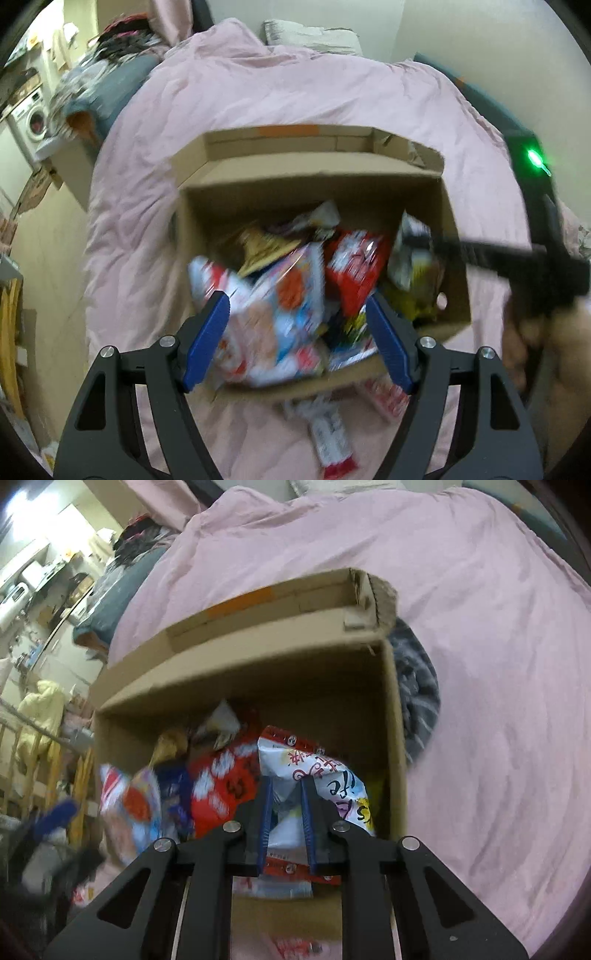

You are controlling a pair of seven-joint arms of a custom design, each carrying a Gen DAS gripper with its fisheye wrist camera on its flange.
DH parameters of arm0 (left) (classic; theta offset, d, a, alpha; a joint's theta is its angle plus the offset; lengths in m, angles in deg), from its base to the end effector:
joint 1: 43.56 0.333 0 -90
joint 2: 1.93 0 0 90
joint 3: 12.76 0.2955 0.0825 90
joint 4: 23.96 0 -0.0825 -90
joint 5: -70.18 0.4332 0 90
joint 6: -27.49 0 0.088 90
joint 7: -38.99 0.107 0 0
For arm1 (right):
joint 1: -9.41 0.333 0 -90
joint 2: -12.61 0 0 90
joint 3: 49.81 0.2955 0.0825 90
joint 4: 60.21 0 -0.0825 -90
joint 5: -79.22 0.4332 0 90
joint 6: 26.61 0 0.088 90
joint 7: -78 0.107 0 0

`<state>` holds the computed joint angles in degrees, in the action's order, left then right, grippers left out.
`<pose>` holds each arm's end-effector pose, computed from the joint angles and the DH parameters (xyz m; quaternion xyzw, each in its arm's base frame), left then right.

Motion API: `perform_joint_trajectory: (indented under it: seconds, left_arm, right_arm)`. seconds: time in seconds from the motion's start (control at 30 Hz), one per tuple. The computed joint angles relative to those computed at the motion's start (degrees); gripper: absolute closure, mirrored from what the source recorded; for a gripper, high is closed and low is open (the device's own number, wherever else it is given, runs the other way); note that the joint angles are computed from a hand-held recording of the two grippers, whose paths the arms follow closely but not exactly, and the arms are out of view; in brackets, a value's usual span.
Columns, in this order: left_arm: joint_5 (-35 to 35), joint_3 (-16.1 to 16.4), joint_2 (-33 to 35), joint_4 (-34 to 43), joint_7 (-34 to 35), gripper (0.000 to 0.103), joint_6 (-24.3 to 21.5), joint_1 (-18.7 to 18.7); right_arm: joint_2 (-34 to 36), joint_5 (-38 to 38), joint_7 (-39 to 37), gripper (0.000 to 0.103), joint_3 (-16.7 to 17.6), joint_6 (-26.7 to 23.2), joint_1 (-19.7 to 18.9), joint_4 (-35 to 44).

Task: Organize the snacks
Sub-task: 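Press the snacks down inside the box with the right tool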

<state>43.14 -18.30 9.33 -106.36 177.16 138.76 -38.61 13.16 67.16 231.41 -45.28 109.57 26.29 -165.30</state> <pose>0.6924 -0.0317 0.5946 -0.3868 0.8786 -0.2750 0.0531 0.6106 0.2369 0.5432 -0.4394 0.8545 -0.1015 0.2576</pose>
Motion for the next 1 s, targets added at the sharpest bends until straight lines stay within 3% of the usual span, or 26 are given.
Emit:
perform_joint_trajectory:
  seconds: [0.1,0.17,0.23,0.47,0.53,0.63,0.67,0.7,0.87,1.0]
  left_arm:
    - [-0.05,1.09,0.27,0.45,-1.29,0.030,-2.83,1.47]
    - [0.12,1.60,1.26,1.88,-3.65,0.030,-6.03,2.37]
    - [-0.89,1.80,1.69,2.21,-4.86,0.030,-7.84,3.40]
    - [0.05,1.52,0.01,-1.81,-5.12,0.030,-3.97,3.05]
    - [-0.90,1.46,0.27,-1.36,-5.19,0.030,-4.88,3.27]
    - [-1.27,1.49,-0.71,-2.61,-4.37,0.030,-3.91,3.38]
    - [-1.07,1.52,-1.19,-3.30,-3.97,0.030,-3.20,3.30]
    - [-0.74,1.58,-1.41,-3.66,-3.84,0.030,-2.82,3.22]
    - [-0.05,2.10,-1.93,-4.46,-4.57,0.030,-2.70,3.46]
    - [1.33,2.42,-2.84,-6.19,-5.45,0.030,-2.15,3.47]
  right_arm:
    - [2.47,-1.02,0.07,0.090,-0.29,0.63,-0.30,1.85]
    - [4.89,-4.35,-0.14,0.090,-0.35,-3.20,-0.06,5.15]
    - [5.39,-4.49,-1.07,0.090,-0.38,-3.04,-0.17,5.51]
    - [1.48,-1.28,-2.81,0.082,-0.08,5.49,-0.54,0.20]
    - [0.25,-3.60,-0.50,0.082,-0.01,4.90,-0.18,-0.18]
    - [-3.07,-5.44,1.98,0.065,0.11,6.72,0.08,-2.85]
    - [-4.17,-4.84,2.36,0.042,0.08,8.33,0.12,-4.05]
    - [-5.30,-4.81,2.92,0.029,0.11,10.37,0.15,-5.36]
    - [-9.46,-9.81,7.91,0.029,1.60,8.35,0.56,-7.73]
    - [-13.86,-8.88,12.11,0.029,2.49,7.37,1.80,-13.02]
